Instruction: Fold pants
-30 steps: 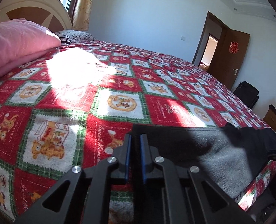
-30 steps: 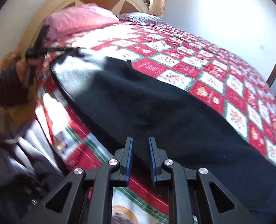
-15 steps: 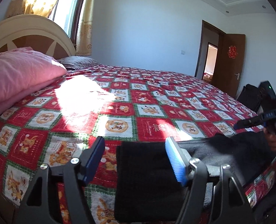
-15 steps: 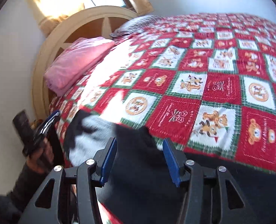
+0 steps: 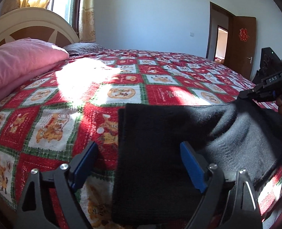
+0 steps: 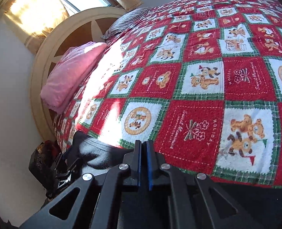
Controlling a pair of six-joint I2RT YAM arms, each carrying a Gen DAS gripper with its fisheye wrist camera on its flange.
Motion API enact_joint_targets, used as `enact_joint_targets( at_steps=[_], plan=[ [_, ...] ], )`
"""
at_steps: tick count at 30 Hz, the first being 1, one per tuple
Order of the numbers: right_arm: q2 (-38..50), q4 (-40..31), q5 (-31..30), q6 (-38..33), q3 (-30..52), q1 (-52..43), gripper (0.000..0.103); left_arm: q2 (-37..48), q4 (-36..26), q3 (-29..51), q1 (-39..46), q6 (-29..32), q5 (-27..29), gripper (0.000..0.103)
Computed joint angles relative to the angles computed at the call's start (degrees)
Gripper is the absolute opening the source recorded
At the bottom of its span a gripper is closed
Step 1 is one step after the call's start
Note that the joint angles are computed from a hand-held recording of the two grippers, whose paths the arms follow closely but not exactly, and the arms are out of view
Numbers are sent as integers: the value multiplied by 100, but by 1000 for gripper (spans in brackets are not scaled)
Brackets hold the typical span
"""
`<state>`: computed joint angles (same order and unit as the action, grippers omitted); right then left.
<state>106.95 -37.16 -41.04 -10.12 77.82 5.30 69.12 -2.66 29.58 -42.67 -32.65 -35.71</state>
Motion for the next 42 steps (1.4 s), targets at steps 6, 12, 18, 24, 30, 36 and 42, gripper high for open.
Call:
enact_joint_targets(
  at_steps=[6,12,18,24,30,36,42],
  plan=[
    [22,267,257,-106,-282,-33,17,-149,-286,24,-117,-179,-123,94],
    [-1186,22,492,-1099,-1297,-665,50,-539,-693,245,-545,-240,-691,94],
    [-1893,-918,270,-2843,-1800,-2366,50,231,-699,1203,-1315,260,-635,94],
    [-1155,-2302,-571,-4136,-416,-4999,50,1518,-597,2391,-1891,867,-159,94],
    [435,-2645,-958,-3463,1874,-6768,50,2722,-600,3572,-2072,1152,579,83],
    [1592,-2684,-965,-2653,3431,-7276,50,3860,-1081,5194,-2328,1812,1065,72],
    [2145,-2735,-1104,-2084,4122,-7399,50,5032,-1873,6870,-2477,2306,1490,62]
  ],
)
